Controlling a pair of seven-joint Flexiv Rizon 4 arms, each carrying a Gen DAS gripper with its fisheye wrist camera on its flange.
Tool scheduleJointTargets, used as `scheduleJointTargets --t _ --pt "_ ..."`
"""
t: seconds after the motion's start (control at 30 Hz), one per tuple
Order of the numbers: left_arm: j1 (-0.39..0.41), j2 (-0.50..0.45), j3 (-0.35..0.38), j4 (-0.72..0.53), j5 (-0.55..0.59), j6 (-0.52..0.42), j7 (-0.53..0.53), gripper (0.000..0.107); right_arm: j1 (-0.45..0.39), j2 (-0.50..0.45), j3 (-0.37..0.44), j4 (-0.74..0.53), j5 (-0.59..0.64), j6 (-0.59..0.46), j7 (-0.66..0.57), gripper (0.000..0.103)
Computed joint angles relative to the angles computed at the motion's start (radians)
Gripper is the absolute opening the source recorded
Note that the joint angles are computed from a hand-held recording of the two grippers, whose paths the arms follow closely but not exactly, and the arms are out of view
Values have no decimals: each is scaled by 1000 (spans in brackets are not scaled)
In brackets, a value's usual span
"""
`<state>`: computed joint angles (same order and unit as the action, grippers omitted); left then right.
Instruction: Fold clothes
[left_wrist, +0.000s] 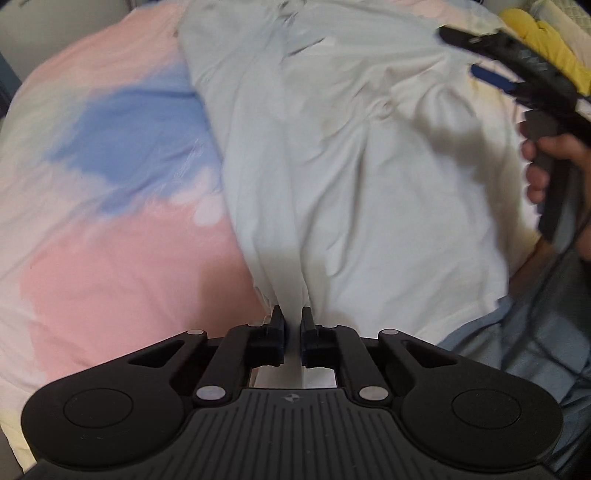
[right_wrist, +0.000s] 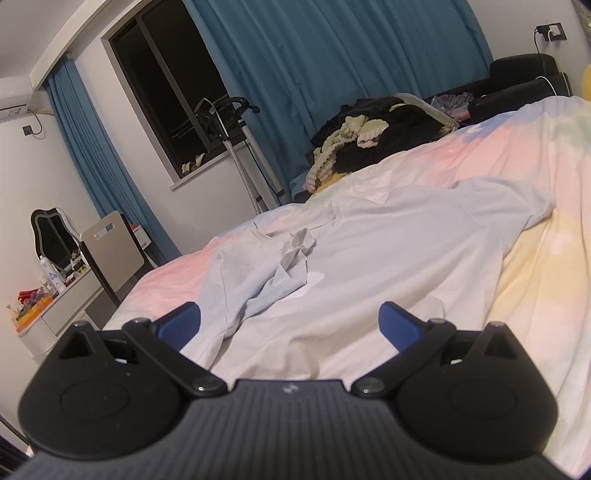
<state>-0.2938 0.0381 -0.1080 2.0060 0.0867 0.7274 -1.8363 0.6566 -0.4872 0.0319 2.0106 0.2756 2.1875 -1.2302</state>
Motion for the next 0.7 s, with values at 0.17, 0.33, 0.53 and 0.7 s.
scheduleJointTargets --t 0.17,0.33,0.53,0.7 --pt "-52 -50 -51 -48 89 29 -61 10 -25 0 19 4 -17 3 24 103" --pt "-102 -121 -55 -37 66 78 -74 19 -50 0 37 13 -46 7 54 103" --pt "-123 -136 -44 66 -101 202 -7 30 -46 2 31 16 -55 11 62 103" --pt "-130 -82 -32 170 -143 441 -1 57 -26 12 14 21 -35 24 35 103"
